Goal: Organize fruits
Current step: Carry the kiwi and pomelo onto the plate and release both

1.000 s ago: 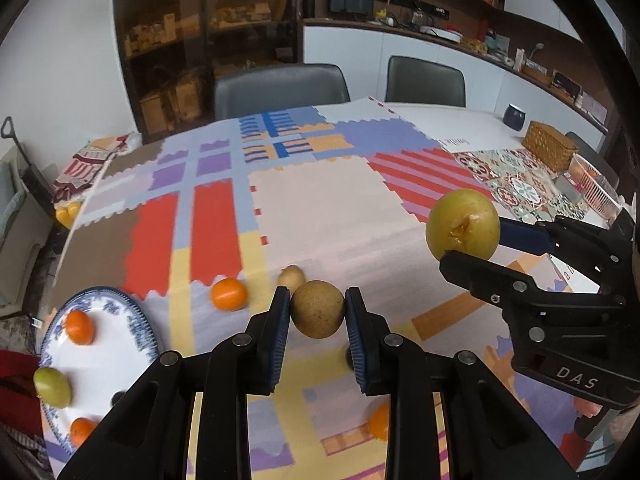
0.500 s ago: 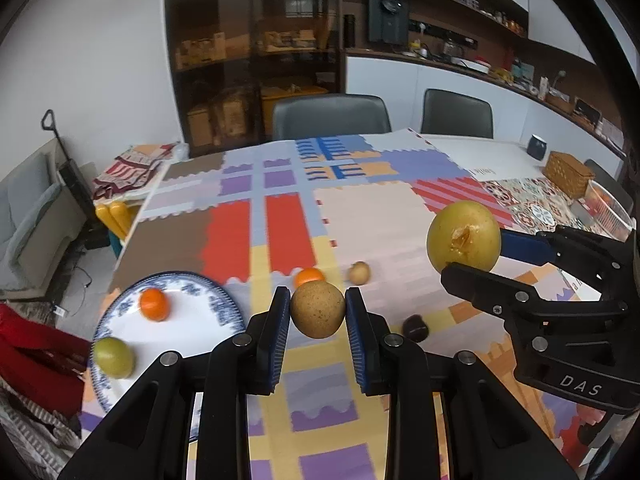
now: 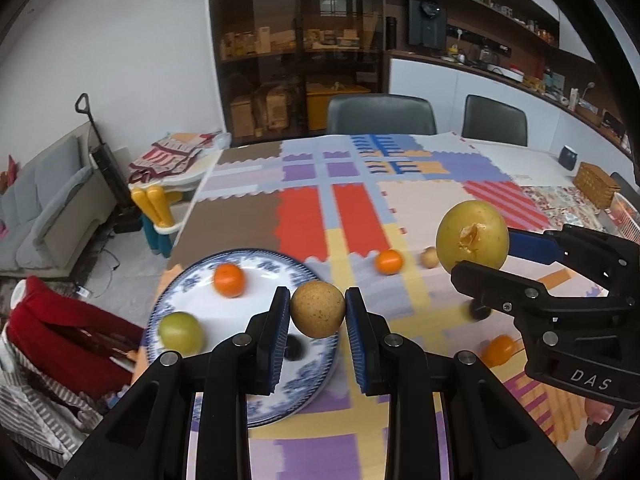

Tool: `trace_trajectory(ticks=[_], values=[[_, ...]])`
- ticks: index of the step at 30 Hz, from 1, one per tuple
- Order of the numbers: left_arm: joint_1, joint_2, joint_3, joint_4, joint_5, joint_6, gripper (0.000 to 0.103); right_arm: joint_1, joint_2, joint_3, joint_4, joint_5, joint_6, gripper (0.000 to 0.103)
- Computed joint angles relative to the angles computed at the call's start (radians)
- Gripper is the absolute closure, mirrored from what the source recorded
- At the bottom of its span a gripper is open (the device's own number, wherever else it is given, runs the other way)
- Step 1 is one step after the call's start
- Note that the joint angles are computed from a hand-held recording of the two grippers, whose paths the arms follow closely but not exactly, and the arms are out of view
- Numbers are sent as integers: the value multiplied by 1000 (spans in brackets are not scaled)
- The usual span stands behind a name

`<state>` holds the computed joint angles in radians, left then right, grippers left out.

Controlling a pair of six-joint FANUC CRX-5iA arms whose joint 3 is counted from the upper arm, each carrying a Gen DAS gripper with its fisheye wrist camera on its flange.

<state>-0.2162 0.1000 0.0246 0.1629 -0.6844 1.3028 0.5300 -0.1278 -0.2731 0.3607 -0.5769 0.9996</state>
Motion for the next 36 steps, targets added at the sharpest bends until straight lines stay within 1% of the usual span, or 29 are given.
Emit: trace_trajectory(ticks=[5,10,15,17,21,29,31,33,36], values=[[39,0,-8,7,-6,-2,75,21,47,48,-50,-5,42,54],[75,32,6,31,-31,-16,75,31,112,115,-124,-23,99,54],[105,76,22,70,-44,-71,75,32,189,191,-198,-65,146,54],[114,94,32,84,-46,-100,75,30,217,217,-210,-80,154,54],[125,144,82,88,-73,-133,75,28,286,287,-238,-126,196,54],[140,246,191,92,-156,-195,75,25,397,402,-248,-208,225,54],[141,261,206,87,-168,-192,75,24,416,424,-255,-223,234,54],[144,268,209,96,-176,-195,75,26,426,430,-246,-228,231,54],[147,275,211,107,-180,-195,75,36,416,406,-203,-194,213,54]])
